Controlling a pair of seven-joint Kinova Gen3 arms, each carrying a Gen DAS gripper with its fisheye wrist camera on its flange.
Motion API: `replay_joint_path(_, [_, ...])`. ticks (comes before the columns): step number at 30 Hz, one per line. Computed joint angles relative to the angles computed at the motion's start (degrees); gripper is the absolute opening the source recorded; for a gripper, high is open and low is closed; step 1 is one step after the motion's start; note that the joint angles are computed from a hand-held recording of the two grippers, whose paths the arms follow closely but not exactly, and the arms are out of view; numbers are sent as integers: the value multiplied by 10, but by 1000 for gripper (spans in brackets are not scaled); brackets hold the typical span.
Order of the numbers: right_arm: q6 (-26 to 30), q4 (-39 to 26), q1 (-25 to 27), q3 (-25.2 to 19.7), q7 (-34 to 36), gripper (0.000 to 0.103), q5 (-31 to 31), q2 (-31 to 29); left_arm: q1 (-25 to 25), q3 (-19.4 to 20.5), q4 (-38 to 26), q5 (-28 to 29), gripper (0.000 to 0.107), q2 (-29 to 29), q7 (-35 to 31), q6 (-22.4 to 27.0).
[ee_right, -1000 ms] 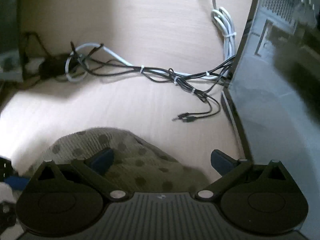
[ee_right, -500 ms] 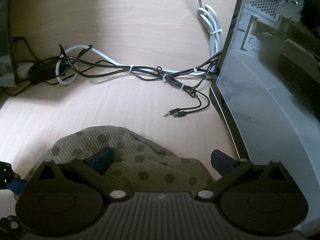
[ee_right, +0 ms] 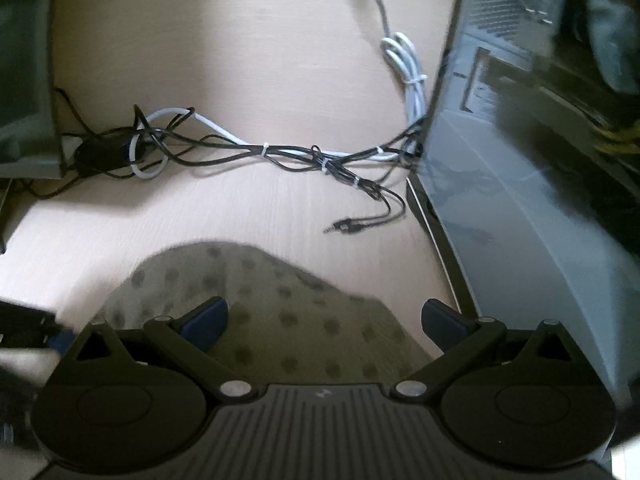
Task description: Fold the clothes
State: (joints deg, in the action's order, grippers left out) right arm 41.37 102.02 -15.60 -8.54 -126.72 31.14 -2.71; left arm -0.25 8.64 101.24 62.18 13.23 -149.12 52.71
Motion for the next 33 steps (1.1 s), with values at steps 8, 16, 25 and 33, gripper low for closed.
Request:
replay_joint_path(8, [-21, 58, 11, -9, -28, 103, 14, -17, 21, -43, 20, 24, 74, -49, 68, -4])
replay_joint_path(16, [-37, 62, 24, 1, -19, 103, -31, -20, 95, -70, 1, -136, 82, -91, 201, -94])
replay_joint_path(25, [-33, 51, 35, 16, 41, 103, -93, -28, 77, -45, -10, -137, 75, -58, 209, -67])
replay_joint_path(33, [-61, 68, 58, -12, -9, 103, -40, -62, -27, 18, -16, 5, 31, -46, 77, 9])
